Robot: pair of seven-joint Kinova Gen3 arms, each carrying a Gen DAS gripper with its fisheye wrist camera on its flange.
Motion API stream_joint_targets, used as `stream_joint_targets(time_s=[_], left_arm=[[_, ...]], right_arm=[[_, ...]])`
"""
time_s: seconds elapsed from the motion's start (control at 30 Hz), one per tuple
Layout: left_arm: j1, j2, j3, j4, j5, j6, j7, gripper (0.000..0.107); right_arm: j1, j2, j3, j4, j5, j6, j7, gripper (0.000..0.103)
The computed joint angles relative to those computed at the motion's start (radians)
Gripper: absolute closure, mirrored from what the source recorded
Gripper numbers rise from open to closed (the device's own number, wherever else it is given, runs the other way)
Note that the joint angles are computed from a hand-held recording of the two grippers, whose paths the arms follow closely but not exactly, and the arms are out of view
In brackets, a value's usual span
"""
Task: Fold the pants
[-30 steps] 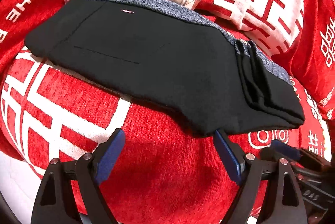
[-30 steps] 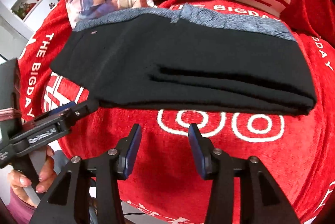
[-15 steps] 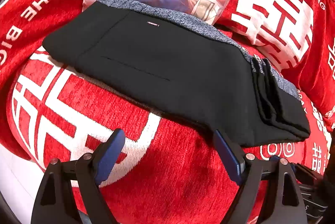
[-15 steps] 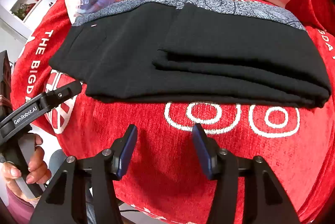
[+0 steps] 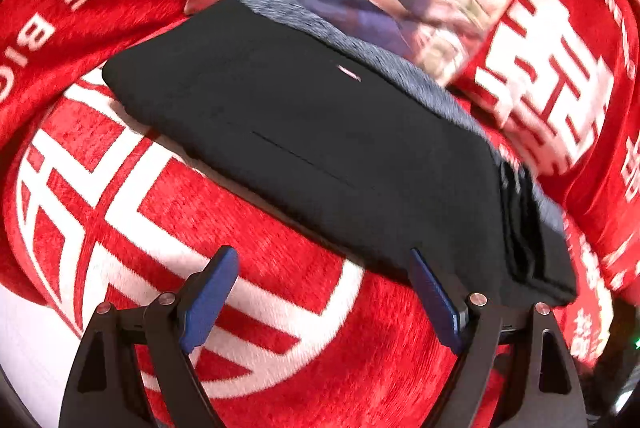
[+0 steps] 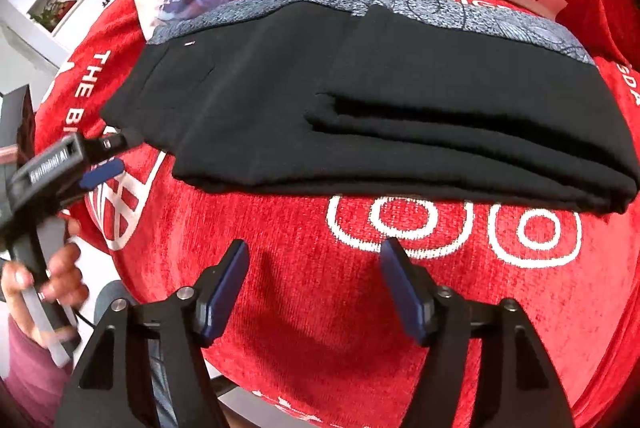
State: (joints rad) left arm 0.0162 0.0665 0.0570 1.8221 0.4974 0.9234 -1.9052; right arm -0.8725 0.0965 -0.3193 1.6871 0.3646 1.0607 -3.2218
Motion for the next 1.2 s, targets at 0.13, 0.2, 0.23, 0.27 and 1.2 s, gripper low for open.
stream_joint_targets(time_s=[0.13,0.2,0.23,0.27,1.2], left_arm=[[0.048,0.042,-0.119,-0.037,0.04,0.023,-0.009,0.02],[0.08,0.063,-0.204,-0.048,0.096,0.033,-0.034,0.02],[0.075,0.075,-0.234,-0.057,0.136,0.053,-0.054,0.02],[0.085,0.084,-0.265,-0.056,0.177,0.059,-0.079,0.02],[0.253,0.147,-0.304,-0.09,0.035,-0.199,0.152,0.059]], right_arm=[[0.0,0.001,0.001,-0.001,-0.003,0.0,0.014,0.03],[0.004,-0.006,0.002,0.008,-0.008,-0.013,0.017,0.03],[0.007,-0.009,0.001,0.013,-0.009,-0.018,0.018,0.03],[0.007,-0.009,0.0,0.013,-0.009,-0.019,0.018,0.03],[0.002,-0.015,-0.005,-0.068,0.037,0.068,0.077,0.029]])
